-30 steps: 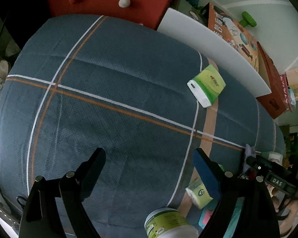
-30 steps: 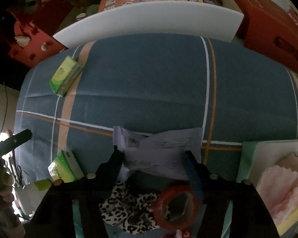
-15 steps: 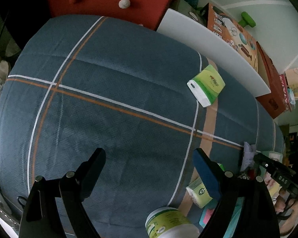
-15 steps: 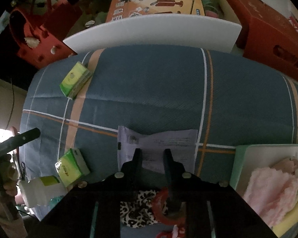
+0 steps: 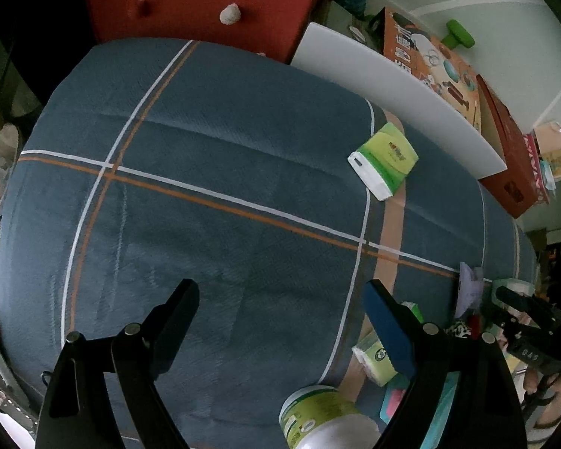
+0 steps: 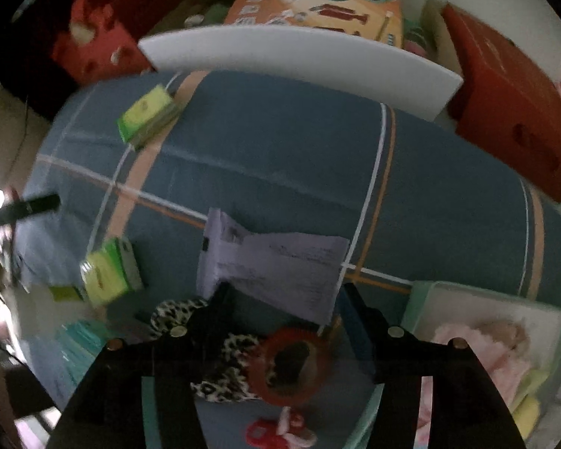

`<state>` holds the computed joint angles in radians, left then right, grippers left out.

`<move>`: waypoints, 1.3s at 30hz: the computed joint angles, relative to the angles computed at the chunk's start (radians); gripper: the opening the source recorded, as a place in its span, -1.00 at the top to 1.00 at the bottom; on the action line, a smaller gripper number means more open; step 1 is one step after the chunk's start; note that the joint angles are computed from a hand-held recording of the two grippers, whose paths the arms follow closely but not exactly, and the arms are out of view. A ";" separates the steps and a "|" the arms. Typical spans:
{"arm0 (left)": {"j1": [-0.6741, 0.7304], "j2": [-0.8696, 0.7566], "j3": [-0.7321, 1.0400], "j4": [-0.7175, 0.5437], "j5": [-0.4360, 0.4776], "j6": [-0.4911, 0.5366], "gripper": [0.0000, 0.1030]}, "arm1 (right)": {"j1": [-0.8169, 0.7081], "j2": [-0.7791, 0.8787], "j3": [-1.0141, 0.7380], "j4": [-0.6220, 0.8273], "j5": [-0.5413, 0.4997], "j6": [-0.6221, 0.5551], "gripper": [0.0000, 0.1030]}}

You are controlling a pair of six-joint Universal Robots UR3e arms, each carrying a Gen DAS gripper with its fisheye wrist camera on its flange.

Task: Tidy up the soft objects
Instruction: 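Lift the lavender packet with the right gripper, then grasp the green tissue pack with the left gripper while the right holds the packet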

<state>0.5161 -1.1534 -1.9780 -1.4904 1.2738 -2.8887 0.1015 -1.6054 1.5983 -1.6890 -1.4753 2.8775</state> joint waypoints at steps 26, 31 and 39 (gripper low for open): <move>-0.077 -0.154 0.139 0.076 0.029 -0.060 -0.74 | 0.106 0.204 -0.024 -0.269 -0.092 -0.216 -0.43; -0.189 -0.261 0.205 0.168 0.029 -0.128 -0.73 | 0.047 0.180 0.001 -0.279 -0.057 -0.158 -0.13; -0.368 -0.485 0.336 0.297 0.108 -0.155 -0.73 | -0.066 0.090 0.053 -0.262 -0.031 -0.170 0.13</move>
